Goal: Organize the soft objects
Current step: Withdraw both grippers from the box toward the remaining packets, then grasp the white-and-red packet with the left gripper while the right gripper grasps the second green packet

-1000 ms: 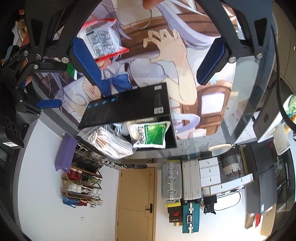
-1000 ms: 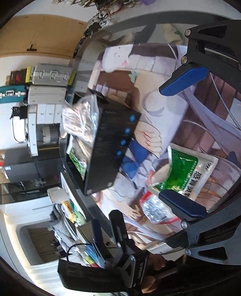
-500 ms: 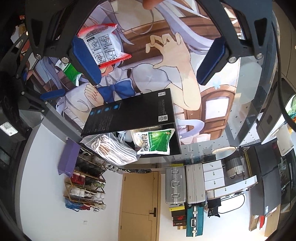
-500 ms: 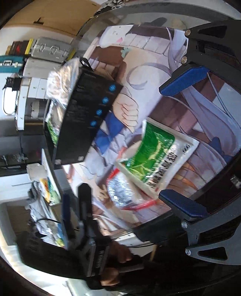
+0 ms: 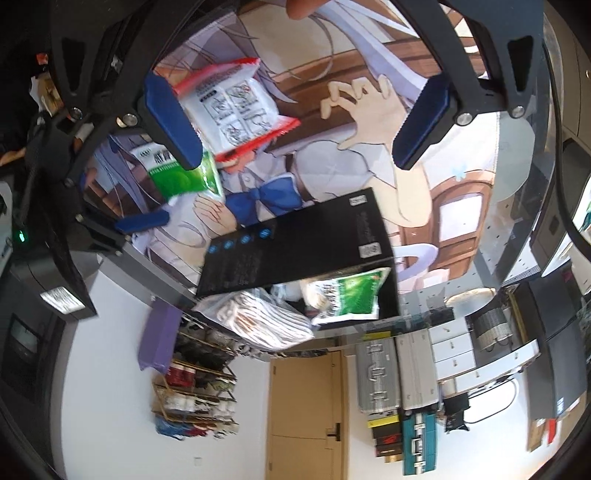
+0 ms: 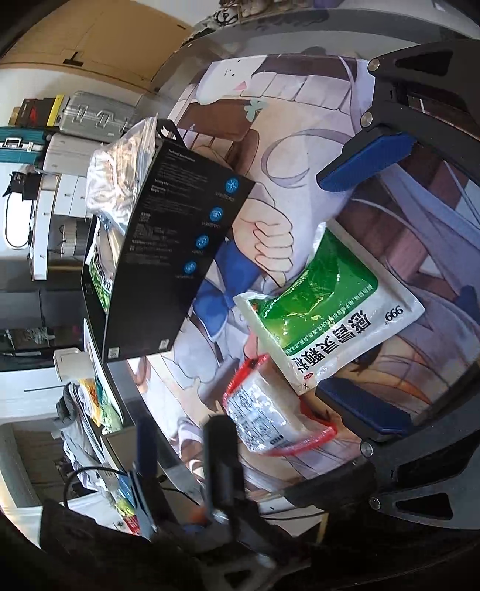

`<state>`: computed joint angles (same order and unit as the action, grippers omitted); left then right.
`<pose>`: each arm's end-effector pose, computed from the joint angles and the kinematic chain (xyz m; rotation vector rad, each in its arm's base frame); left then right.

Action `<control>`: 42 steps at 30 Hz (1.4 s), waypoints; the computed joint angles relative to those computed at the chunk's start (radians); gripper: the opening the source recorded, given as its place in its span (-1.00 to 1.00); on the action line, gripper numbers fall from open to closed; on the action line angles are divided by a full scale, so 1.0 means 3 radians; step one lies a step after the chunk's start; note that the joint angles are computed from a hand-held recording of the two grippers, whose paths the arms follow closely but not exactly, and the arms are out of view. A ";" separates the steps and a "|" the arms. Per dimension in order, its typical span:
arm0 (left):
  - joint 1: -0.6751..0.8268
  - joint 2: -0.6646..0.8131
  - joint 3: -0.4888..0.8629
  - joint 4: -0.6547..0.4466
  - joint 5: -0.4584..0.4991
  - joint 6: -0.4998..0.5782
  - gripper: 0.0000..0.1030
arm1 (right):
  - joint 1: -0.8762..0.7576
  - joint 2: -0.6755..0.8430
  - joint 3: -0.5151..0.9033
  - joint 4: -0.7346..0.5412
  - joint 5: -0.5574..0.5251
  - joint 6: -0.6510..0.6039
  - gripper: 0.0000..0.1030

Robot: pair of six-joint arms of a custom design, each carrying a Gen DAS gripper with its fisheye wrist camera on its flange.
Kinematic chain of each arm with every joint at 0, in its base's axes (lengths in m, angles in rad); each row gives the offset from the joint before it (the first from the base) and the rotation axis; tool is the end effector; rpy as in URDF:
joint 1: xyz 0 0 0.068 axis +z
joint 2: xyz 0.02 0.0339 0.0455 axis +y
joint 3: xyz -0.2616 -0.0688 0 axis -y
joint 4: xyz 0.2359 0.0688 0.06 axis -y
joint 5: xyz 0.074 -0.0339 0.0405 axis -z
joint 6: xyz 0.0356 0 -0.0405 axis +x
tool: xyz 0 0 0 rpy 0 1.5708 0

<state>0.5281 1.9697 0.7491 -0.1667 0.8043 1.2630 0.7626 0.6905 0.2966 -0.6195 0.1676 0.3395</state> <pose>0.2521 0.1174 0.0565 0.9363 2.1746 -0.4591 0.0886 0.0765 0.1524 -0.4801 2.5300 0.2015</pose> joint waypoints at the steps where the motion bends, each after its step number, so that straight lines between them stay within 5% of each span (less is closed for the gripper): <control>1: -0.0005 -0.0001 -0.0007 -0.0024 -0.0006 0.0044 1.00 | -0.0011 0.0016 -0.0002 0.0016 0.0014 0.0014 0.99; 16: -0.0116 -0.0004 -0.0289 0.0234 -0.0331 0.0255 1.00 | -0.0734 -0.0072 0.0008 -0.0094 -0.0100 -0.0211 0.99; 30: -0.0184 0.0133 -0.0169 0.0532 -0.0545 -0.0151 1.00 | -0.0416 -0.0049 -0.0013 -0.0071 -0.0002 -0.0038 0.99; 42: -0.0219 0.0314 0.0050 0.0371 -0.0611 -0.0125 0.96 | 0.0126 0.0106 0.0031 0.0021 0.0119 0.0157 0.99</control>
<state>0.4623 2.0640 0.7642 -0.0554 0.6211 1.2256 0.8003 0.7223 0.3057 -0.6130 0.2033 0.3865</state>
